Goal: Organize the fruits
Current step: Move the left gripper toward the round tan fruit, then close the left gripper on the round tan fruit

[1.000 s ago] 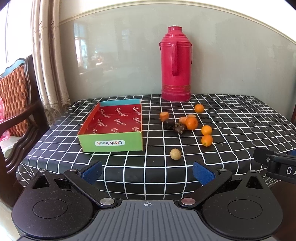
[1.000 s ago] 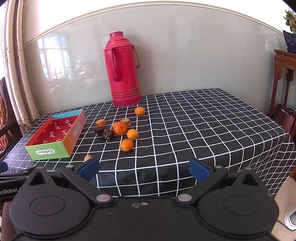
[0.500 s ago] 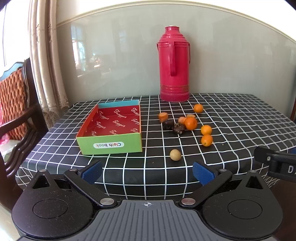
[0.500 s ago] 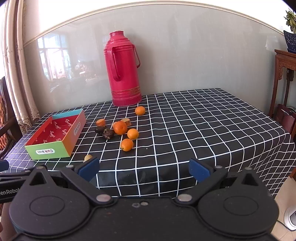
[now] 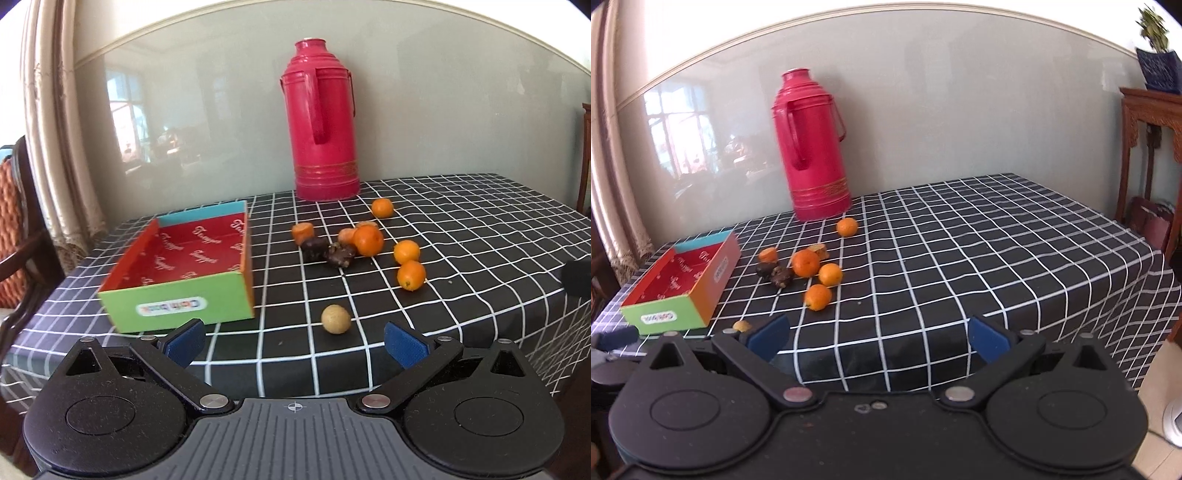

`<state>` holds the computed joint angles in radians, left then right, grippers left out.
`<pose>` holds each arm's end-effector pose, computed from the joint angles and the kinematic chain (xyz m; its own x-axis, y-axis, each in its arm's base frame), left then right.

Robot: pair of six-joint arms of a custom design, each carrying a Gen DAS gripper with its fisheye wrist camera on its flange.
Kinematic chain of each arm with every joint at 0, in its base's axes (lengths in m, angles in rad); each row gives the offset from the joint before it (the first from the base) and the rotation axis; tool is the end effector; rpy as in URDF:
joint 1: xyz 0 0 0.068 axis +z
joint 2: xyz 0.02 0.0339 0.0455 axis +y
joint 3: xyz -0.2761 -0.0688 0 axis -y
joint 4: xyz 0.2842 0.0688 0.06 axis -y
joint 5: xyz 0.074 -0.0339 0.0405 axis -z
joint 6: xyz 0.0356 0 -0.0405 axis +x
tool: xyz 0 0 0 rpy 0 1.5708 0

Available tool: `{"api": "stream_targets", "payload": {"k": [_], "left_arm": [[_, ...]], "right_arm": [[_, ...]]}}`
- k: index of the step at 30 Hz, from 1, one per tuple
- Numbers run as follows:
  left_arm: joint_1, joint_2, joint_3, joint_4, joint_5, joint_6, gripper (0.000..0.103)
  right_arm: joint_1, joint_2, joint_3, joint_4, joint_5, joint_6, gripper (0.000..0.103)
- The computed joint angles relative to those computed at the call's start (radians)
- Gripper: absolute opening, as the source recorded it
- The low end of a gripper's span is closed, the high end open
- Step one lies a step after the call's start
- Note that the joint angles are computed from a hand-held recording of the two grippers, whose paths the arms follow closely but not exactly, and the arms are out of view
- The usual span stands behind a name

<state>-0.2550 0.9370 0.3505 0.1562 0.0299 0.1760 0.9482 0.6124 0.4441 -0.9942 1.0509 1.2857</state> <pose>0.2184 -0.0580 0.1829 -0.3487 0.2718 -0.8970 0.3448 0.9271 0.1469 0.0955 0.0800 0.1996 -0.3450 0.3369 -0.8760 0.4566 0.8757 0.1570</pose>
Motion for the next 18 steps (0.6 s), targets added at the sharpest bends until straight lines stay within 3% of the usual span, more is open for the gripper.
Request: {"api": "stream_targets", "payload": {"k": [2,4,8,14,16,18], "left_arm": [[-0.03,0.067,-0.012,0.09,-0.034,0.004,0.1],[-0.046,0.143,0.002,0.145,-0.039,0.021,0.073],[-0.057,0.293,0.056,0.185,-0.039,0.002,0.069],[-0.07,0.441,0.096,0.264,-0.036,-0.009,0.069],[-0.067,0.476,0.11,0.271,-0.017,-0.011,0.05],[-0.063,0.512,0.121,0.284,0.008,-0.016,0.04]], "right_arm": [[-0.039,-0.029,-0.023,0.033,-0.006,-0.037,0.097],[-0.09,-0.054,-0.046,0.08,-0.018,-0.085,0.097],[-0.228,-0.129,-0.097,0.2,-0.121,-0.231,0.097],[-0.338,-0.09,-0.126,0.332,-0.209,-0.336,0.097],[-0.376,-0.07,-0.133,0.378,-0.242,-0.373,0.097],[-0.403,-0.049,-0.139,0.414,-0.267,-0.391,0.097]]}}
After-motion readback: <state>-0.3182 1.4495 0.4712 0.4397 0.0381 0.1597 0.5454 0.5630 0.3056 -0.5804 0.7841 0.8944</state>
